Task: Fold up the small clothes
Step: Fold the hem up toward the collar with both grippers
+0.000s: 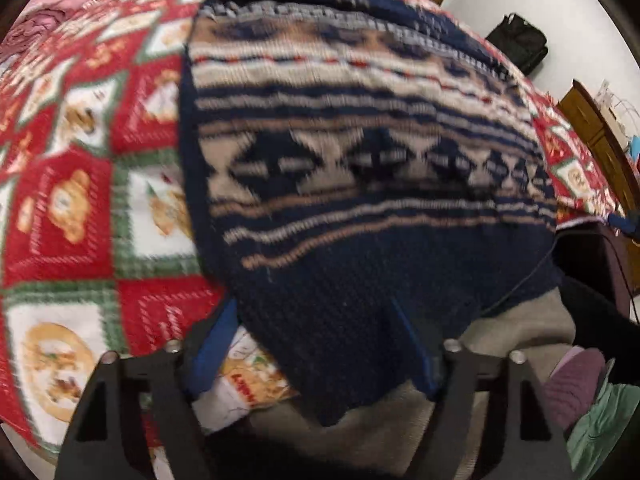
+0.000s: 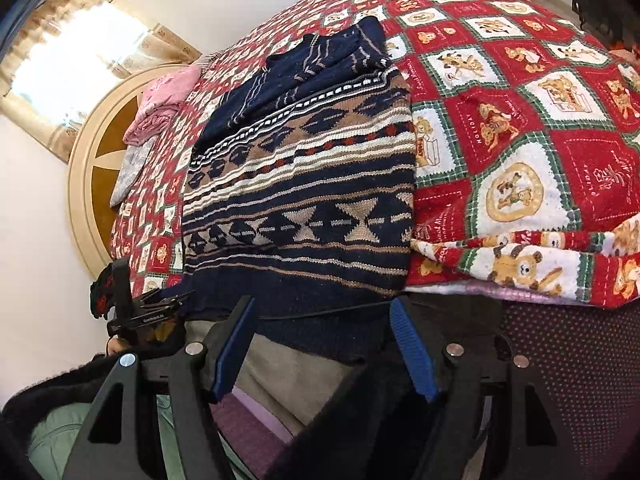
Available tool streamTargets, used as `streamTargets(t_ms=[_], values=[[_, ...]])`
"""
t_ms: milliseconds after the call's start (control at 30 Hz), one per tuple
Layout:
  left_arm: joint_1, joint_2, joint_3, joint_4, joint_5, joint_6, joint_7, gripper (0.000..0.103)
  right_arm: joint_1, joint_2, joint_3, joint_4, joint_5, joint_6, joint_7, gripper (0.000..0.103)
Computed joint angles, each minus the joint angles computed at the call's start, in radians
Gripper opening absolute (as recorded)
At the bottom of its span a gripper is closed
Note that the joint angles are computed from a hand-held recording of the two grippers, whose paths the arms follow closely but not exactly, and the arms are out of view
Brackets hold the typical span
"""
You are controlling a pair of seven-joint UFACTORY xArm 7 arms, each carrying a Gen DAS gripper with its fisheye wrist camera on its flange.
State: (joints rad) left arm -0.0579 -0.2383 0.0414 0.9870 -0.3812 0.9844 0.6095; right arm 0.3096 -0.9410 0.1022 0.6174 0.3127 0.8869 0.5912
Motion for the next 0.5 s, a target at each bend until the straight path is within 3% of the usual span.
streamTargets(t_ms=[67,133,233,300,500], values=[[-0.003,-0.009,-0.003,-0.014,-0.006,-0.008,-0.001,0.069,0.008,0.0,-0.006,-0.009,0.013,-0.012,-0.002,0.07],[-0.006,-0.017,0.002,-0.02,-0.025,0.003,-0.002,0.057,0.01,0.004,-0.01,-0.018,0.02,-0.016,0.0,0.07],[-0.015,-0.026,0.012,-0.02,-0.06,0.026,0.017,0.02,0.006,0.003,-0.015,-0.03,0.026,-0.02,0.008,0.07],[-0.017,-0.038,0.012,-0.019,-0.068,0.033,0.029,0.015,0.005,-0.005,-0.019,-0.038,0.028,-0.023,0.009,0.07],[-0.037,-0.055,0.021,0.019,-0.111,0.033,0.059,0.014,0.002,-0.02,-0.033,-0.052,0.031,-0.013,0.005,0.07]])
